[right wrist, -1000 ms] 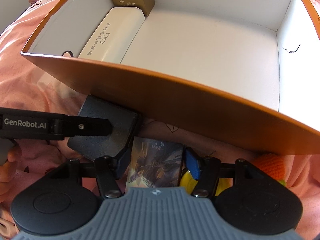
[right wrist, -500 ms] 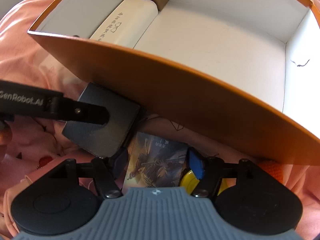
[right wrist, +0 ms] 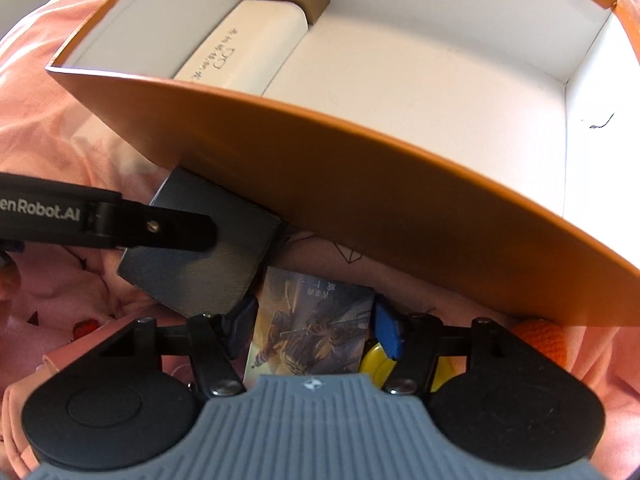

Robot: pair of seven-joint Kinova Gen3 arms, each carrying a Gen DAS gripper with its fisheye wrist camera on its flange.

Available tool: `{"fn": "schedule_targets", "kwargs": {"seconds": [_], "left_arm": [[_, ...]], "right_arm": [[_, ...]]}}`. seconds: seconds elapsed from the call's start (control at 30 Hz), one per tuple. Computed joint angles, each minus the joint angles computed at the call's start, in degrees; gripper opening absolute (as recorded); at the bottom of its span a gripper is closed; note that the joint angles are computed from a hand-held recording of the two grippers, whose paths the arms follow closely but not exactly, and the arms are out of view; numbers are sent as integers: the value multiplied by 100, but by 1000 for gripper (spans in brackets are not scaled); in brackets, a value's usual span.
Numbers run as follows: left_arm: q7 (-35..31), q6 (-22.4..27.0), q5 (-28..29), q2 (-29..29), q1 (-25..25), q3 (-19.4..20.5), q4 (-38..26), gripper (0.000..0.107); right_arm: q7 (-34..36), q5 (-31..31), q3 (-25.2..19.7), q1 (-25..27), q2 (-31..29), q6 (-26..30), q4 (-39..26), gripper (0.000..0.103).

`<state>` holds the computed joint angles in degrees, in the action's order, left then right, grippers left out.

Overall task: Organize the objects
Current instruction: 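Grasp the dark grey case with the left tool while the right tool grasps the picture card, then lift the dark grey case over the box while the right tool carries the picture card over it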

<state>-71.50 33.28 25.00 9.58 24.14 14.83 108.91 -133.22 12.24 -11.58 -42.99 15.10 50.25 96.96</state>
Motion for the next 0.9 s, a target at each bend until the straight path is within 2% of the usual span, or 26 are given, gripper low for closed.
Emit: {"fn": "schedule_targets", "kwargs": {"seconds": [0.13,0.23,0.37,0.43,0.63,0.83,0.9], "left_arm": [[-35,-83,54,-319,8,3,187,44],[208,-131,-129,-539,90,-39,293,42],[68,-11,-52,-863,35,-180,431,42],[134,217,-224,-987,-65,-202,254,42],[308,310,-678,-1331,32,-84,180,42],[404,22,-1010,-1304,243,16,15,42],[604,-103,-1290,-1357,228,169,-27,42]], "right_arm": [[-186,189,-3,-107,-171,-69,86,63],[-290,325,-42,-161,-293,-14,63,62],[-435,468,-113,-210,-442,67,33,62],[-522,525,-149,-219,-538,75,41,61],[-723,565,-242,-148,-916,-138,142,60],[-874,547,-630,181,-1731,-290,702,60],[-956,614,-741,234,-1907,-284,683,60]]}}
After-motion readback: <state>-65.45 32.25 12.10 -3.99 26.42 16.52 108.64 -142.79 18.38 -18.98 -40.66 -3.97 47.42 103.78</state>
